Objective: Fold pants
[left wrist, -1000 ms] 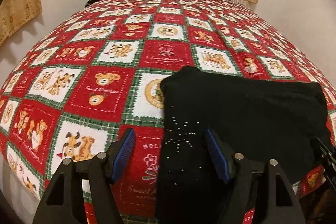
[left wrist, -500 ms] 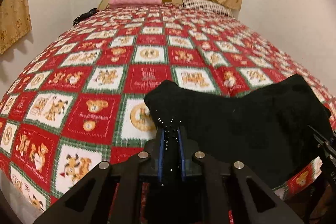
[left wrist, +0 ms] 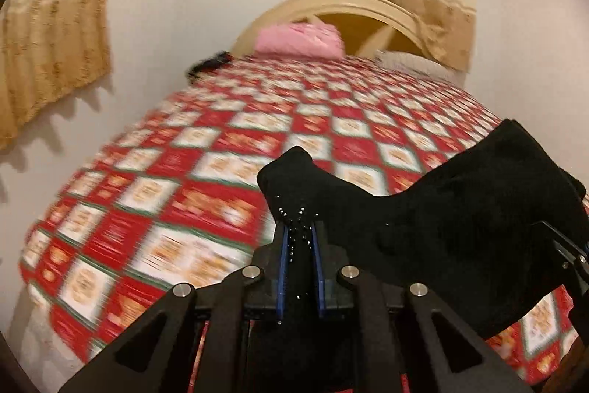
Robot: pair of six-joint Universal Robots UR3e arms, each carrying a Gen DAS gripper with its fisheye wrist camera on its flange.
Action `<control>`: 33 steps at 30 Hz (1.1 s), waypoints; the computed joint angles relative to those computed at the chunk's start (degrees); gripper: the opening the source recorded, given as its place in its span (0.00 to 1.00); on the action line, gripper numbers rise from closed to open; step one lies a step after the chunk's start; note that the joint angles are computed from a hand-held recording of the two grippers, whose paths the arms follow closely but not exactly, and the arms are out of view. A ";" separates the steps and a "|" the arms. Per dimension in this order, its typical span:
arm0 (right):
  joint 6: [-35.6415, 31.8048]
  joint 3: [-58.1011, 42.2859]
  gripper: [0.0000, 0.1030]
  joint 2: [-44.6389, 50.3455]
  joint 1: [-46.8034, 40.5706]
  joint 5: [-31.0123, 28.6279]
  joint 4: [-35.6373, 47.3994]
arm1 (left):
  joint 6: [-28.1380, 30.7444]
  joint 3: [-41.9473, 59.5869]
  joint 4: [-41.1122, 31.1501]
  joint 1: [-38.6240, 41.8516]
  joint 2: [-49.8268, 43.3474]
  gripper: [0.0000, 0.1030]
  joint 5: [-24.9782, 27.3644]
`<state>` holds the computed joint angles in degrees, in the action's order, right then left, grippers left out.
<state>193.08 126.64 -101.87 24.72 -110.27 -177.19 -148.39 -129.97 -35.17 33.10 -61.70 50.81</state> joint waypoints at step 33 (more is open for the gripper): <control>13.63 -6.17 0.81 22.35 -10.89 18.60 -3.67 | -3.45 5.40 31.27 4.70 -38.23 0.82 22.42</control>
